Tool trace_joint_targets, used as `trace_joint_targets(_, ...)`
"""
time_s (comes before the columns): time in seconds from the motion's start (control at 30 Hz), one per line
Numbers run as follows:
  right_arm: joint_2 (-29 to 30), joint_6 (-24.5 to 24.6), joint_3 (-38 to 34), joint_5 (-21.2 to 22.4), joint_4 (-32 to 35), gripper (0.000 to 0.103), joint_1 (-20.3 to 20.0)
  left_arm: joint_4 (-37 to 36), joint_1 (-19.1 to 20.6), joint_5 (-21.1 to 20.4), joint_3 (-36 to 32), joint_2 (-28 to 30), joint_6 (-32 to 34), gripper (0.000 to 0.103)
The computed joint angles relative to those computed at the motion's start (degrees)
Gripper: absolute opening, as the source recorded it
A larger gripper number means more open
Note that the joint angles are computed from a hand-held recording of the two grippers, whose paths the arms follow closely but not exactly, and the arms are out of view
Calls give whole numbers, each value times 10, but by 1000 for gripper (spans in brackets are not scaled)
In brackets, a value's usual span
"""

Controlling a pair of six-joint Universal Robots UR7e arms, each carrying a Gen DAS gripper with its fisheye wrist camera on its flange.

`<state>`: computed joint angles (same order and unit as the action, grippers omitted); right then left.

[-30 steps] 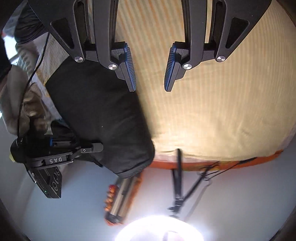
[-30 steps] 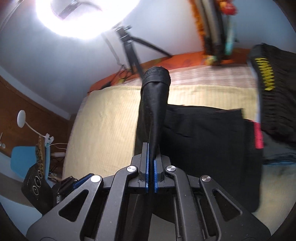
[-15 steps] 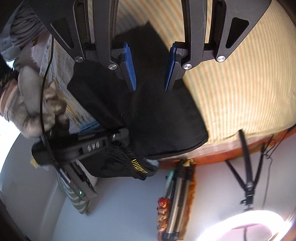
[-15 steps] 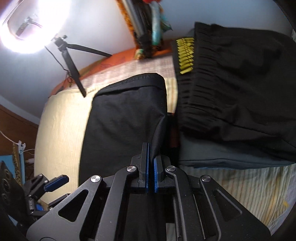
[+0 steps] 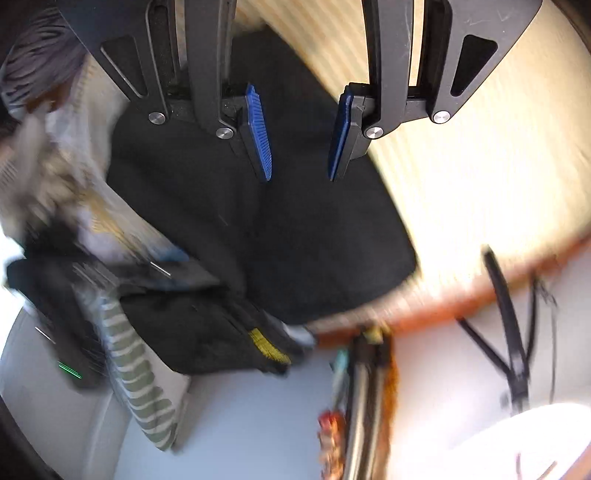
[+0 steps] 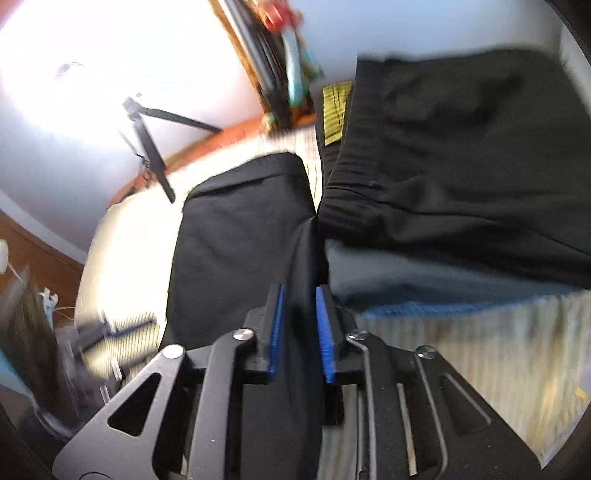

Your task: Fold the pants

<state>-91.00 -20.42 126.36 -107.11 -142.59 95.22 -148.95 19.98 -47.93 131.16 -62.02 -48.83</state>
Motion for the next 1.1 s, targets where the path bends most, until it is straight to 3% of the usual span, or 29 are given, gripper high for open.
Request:
trace_joint_targets(0.17, -74, -44, 58, 37, 7, 25, 6, 19, 57, 32, -45, 13, 31, 30)
trace_joint_targets(0.3, -60, -90, 83, -13, -15, 25, 22, 33, 95, 41, -71, 38, 21, 30)
trace_joint_targets(0.47, -61, -96, 84, 7, -1, 27, -20, 33, 113, 50, -78, 70, 32, 34)
trace_joint_targets(0.63, -87, -77, 65, 55, 49, 31, -51, 53, 78, 59, -64, 44, 17, 33)
trace_joint_targets(0.7, -95, -73, 57, 71, 53, 42, -63, 38, 42, 54, -36, 20, 11, 33)
trace_joint_targets(0.73, -96, -69, 53, 75, 52, 59, -68, 40, 23, 46, -25, 10, 2, 33)
trace_joint_targets(0.77, -95, -64, 49, 85, 50, 68, -78, 33, 6, 37, -13, 3, -1, 33)
trace_joint_targets(0.93, -60, -38, 3, 133, 97, 68, -116, 18, -59, -37, 22, 12, -20, 33)
trace_joint_targets(1.1, -18, -26, -40, 166, 147, 68, -136, 3, -65, -61, 33, 44, -36, 31)
